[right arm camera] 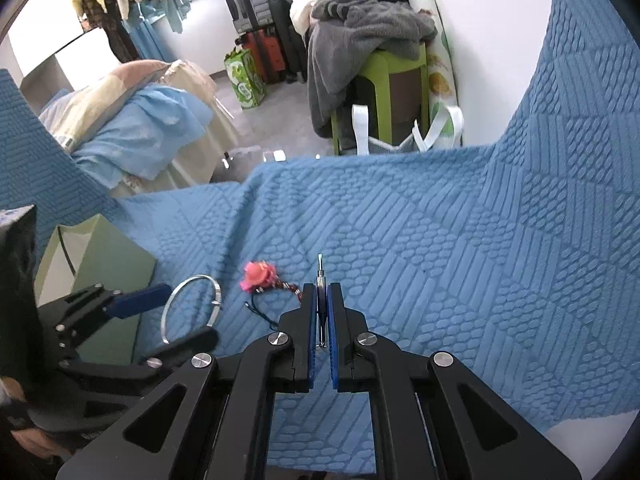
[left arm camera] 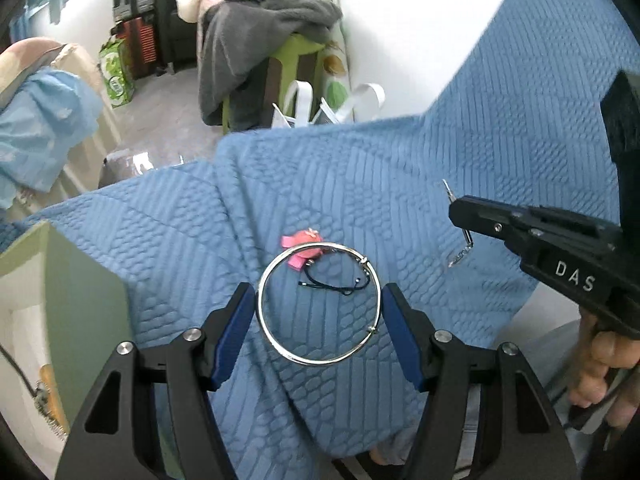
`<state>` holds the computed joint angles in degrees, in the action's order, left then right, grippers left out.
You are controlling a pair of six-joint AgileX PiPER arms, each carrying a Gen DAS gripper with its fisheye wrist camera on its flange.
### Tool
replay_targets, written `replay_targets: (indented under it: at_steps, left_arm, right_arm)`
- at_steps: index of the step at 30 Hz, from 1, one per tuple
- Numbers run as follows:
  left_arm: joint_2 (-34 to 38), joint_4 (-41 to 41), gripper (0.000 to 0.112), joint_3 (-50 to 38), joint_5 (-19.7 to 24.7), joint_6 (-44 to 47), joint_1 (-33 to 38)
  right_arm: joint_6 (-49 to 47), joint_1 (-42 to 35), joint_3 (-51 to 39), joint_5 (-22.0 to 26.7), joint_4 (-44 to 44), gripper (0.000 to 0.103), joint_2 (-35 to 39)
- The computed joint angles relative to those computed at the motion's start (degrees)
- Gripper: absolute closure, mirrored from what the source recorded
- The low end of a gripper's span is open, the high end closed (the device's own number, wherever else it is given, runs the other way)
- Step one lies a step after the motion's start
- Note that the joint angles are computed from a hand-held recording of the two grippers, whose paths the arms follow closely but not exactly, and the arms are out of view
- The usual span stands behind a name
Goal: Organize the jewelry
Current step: 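Carry the hoop in the left tool while the right tool carries the pin to the box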
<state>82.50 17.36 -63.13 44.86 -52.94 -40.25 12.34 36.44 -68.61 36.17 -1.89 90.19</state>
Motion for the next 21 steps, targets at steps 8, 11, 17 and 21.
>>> replay_targets:
  at_steps: [8,11,17,21]
  left_arm:
    - [-7.71,-1.45,0.047,-1.89,9.22,0.57,2.13]
    - [-10.43,-1.39,0.047,-2.87,12.20,1.46,3.58]
    - [-16.12,0.70,0.047,-4.00,17.56,1.55,4.98]
    - [-21.20,-1.80,0.046,-3.51,18.63,4.39,8.94]
  right_arm:
    - [7.61,5.74,-5.51,5.18,-7.57,0.099,-0.98]
    - [9.26,7.54,-7.45,6.47,-8.72,0.099,-0.82]
    - [11.74,11.43,-10.90,6.74,-9.72,0.099,-0.05]
    - [13.74,14.60,-14.18,7.03,-10.85,0.099,1.07]
